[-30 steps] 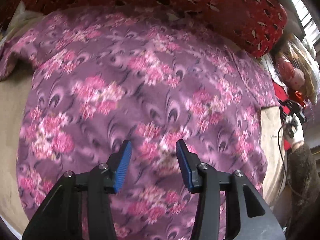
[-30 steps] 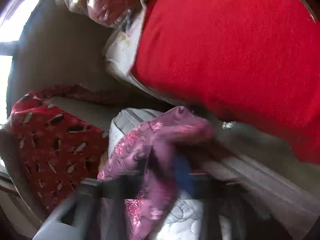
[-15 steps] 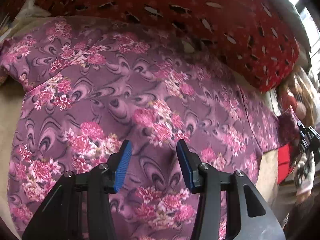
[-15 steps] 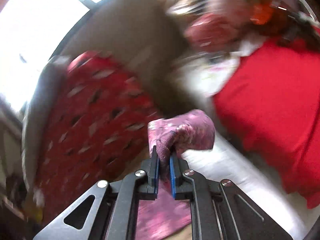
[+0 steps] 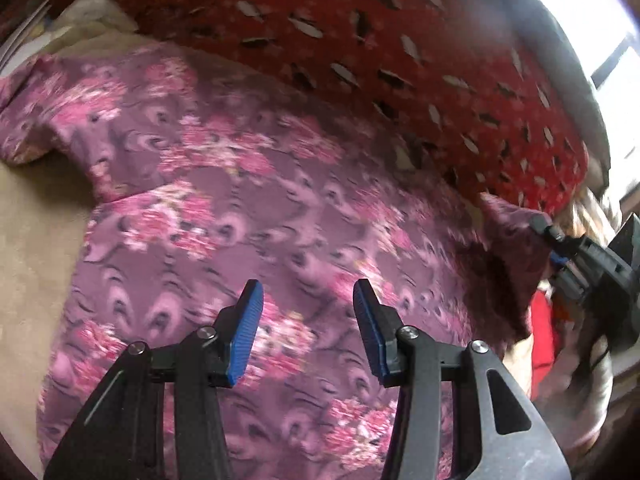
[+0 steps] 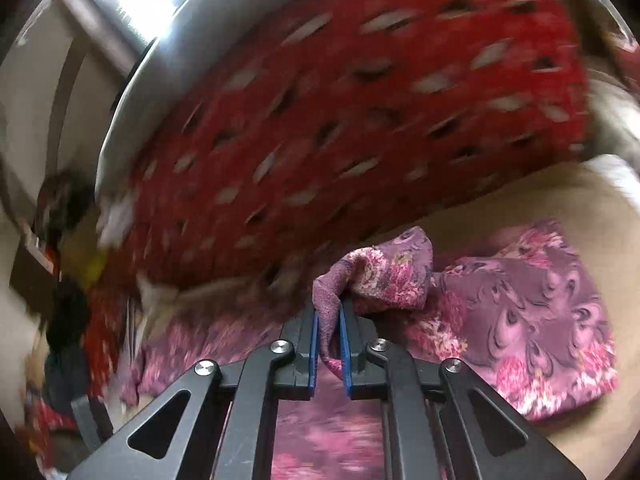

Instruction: Fold small clothes

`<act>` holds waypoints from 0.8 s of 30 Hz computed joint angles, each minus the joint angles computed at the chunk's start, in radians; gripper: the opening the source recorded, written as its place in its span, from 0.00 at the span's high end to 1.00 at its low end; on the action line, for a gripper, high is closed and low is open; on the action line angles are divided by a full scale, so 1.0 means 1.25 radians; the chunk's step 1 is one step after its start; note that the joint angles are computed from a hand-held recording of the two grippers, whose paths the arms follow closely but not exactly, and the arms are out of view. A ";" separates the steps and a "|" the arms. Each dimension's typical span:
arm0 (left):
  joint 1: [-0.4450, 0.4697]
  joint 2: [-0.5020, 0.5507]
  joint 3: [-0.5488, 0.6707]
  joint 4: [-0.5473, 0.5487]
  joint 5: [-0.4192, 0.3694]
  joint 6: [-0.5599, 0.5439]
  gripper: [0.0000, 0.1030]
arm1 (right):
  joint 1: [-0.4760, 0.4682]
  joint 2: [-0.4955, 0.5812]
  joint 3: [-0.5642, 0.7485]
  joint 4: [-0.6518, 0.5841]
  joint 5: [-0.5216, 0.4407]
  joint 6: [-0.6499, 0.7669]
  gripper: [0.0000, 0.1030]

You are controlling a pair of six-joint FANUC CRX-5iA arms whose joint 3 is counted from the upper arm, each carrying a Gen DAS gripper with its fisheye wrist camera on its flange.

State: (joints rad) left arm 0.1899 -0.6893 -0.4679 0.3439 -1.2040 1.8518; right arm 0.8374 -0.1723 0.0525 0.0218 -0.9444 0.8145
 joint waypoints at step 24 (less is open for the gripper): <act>-0.089 0.141 0.049 0.033 0.057 0.000 0.33 | 0.170 -0.184 -0.228 0.052 -0.053 -0.152 0.51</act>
